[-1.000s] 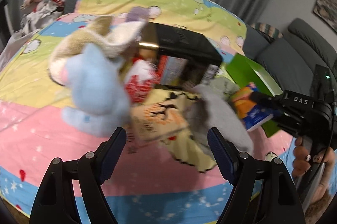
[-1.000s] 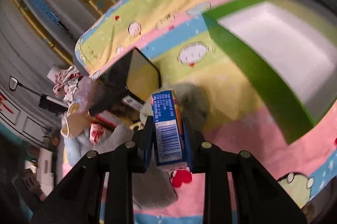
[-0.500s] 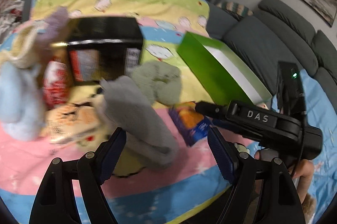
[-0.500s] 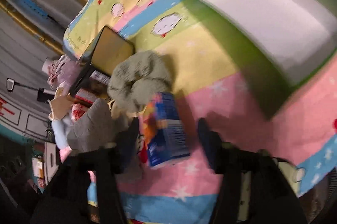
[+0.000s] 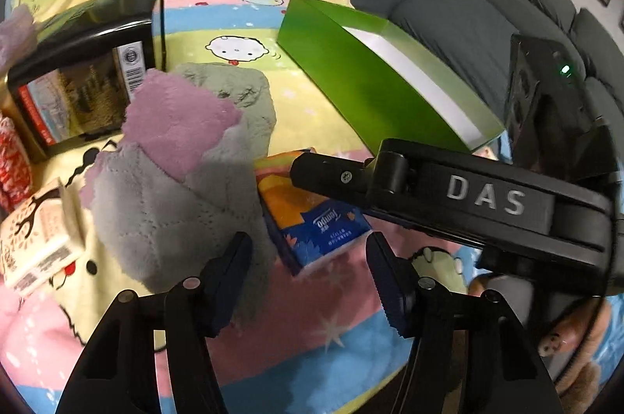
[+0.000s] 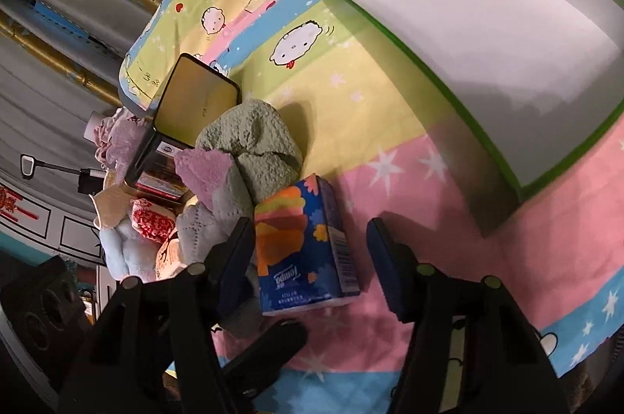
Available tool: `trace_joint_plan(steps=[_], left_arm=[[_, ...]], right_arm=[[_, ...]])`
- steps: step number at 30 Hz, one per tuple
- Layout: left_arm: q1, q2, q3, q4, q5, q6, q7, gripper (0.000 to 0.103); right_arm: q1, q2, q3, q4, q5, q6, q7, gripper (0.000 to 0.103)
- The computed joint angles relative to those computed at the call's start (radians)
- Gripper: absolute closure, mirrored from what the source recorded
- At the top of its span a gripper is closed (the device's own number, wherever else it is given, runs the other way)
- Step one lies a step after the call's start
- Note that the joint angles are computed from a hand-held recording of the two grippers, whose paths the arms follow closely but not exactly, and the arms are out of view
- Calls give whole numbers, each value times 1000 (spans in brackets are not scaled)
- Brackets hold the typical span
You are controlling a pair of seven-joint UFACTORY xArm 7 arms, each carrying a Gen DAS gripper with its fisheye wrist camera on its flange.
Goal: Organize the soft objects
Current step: 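Carry the tissue pack into the green box and open the right gripper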
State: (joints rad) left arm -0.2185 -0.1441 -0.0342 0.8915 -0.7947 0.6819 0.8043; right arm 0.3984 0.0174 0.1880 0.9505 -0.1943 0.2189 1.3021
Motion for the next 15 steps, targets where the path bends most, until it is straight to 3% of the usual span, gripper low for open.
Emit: trace_joint_plan(steps=[5,8,11,15], left_arm=[[-6,17,-5,11,-14,-17,19,42],[-6,24,-3,21,-39,4,45,49],[-6,21,-9,20,-53,-7,51,50],[-6,12,1,29,-126,16,113,50]], right_arm=[[0,10,7,-22,120,-54,-101,56],[1,11,10,-37,188,-92,-152,57],[5,2,0,-47,154,-91,-103,65],[-5,-45,3,-93,139,-151,-65,66]])
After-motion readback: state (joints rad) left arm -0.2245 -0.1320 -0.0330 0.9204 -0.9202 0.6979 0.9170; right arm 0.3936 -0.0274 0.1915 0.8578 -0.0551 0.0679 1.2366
